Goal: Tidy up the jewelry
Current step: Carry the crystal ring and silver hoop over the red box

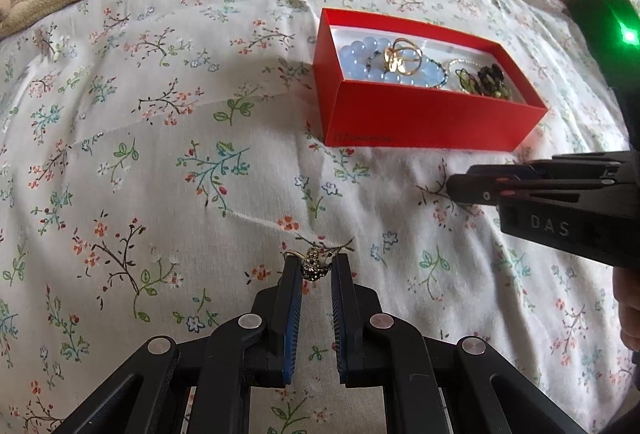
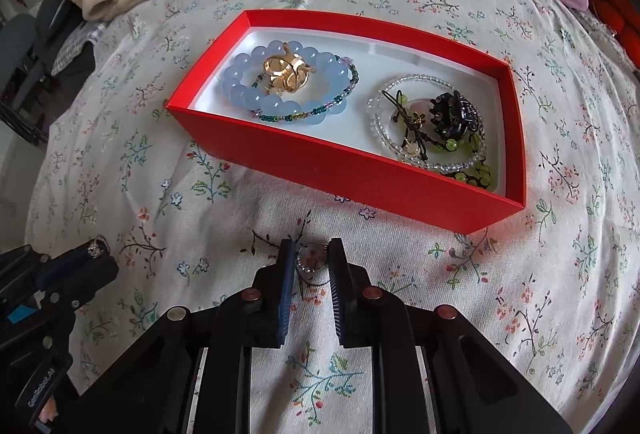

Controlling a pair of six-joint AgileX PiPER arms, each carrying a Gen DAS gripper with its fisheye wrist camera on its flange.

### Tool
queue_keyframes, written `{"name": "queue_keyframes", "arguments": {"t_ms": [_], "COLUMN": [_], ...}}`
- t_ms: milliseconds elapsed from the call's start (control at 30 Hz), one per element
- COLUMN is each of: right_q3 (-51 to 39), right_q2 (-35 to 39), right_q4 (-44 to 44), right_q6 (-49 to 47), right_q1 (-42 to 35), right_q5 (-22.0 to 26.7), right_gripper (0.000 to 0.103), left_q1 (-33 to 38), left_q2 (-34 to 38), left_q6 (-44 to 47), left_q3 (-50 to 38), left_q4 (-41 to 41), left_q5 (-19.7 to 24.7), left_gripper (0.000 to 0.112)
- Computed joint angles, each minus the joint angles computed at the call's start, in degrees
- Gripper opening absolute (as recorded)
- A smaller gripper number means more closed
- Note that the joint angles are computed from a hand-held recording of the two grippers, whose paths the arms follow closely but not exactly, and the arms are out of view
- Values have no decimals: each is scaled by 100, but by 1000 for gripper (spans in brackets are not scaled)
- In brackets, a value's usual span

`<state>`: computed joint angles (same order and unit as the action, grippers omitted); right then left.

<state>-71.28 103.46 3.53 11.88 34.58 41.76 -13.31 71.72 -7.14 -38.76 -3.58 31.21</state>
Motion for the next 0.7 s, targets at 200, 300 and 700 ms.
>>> {"name": "queue_keyframes", "arguments": {"t_ms": [200, 300, 700], "right_q3": [110, 120, 14], "right_q2": [-251, -386, -908], "right_q4": [148, 209, 602], "right_q6": [-127, -164, -385], "right_q1": [-73, -110, -639], "right_q5": [42, 72, 175], "right_gripper": [18, 18, 18], "left_q1": [-42, -70, -231], "left_q2": [1, 23, 507], "left_q6": [-78, -126, -159], "left_q3": [-134, -236, -1010], "left_q4": [12, 9, -208], "left_q5": [54, 73, -57], "left_gripper": [9, 9, 9]}}
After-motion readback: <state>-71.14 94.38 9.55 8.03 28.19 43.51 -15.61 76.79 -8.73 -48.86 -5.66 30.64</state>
